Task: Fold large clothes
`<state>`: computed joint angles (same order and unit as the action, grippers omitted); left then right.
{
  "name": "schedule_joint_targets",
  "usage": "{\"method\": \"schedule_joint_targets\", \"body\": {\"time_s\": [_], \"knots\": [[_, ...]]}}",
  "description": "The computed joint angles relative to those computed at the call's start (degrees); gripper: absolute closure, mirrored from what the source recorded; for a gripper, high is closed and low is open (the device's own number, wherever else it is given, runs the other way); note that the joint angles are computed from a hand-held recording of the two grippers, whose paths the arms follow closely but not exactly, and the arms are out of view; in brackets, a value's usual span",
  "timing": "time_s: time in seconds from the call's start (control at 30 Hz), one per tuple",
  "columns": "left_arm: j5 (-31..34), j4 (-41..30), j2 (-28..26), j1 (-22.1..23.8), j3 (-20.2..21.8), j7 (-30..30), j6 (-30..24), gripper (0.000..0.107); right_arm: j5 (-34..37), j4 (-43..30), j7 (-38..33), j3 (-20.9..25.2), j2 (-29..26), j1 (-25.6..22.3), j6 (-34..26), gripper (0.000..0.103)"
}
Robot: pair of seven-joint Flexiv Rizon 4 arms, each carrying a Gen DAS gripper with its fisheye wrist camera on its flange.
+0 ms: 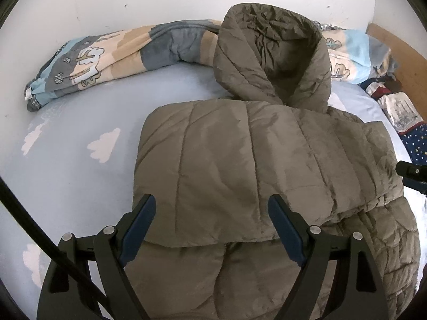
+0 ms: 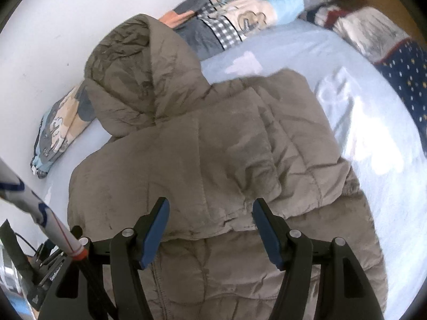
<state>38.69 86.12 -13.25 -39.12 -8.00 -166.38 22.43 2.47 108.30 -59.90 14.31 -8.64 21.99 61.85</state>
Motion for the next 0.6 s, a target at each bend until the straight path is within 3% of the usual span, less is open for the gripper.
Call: {"method": "schedule_joint_targets", "body": {"time_s": [0.23, 0.4, 0.5, 0.6], "knots": [[-0.6, 1.19, 0.71, 0.6, 0.3, -1.2, 1.86, 0.022, 1.82, -0.83, -3.42, 0.52, 0.81, -0.39, 0.43, 0.034], [-3.01, 3.64, 1.59, 2.08, 0.17, -2.86, 6.27, 0.022, 3.22, -1.41, -6.19, 0.51, 2.44, -0.68, -0.53, 0.034], [-6.93, 4.94, 0.97, 3.46, -0.12, -0.92, 9.3, 0.022, 4.14, -3.58, -7.55, 0.05, 2.98, -0.85, -2.72, 0.033], [-8.13, 3.6, -0.54, 3.14, -0.16, 1.34, 7.55, 0.022, -0.07, -8.56, -6.2, -1.22, 1.52, -0.04, -6.34, 0.033]]}}
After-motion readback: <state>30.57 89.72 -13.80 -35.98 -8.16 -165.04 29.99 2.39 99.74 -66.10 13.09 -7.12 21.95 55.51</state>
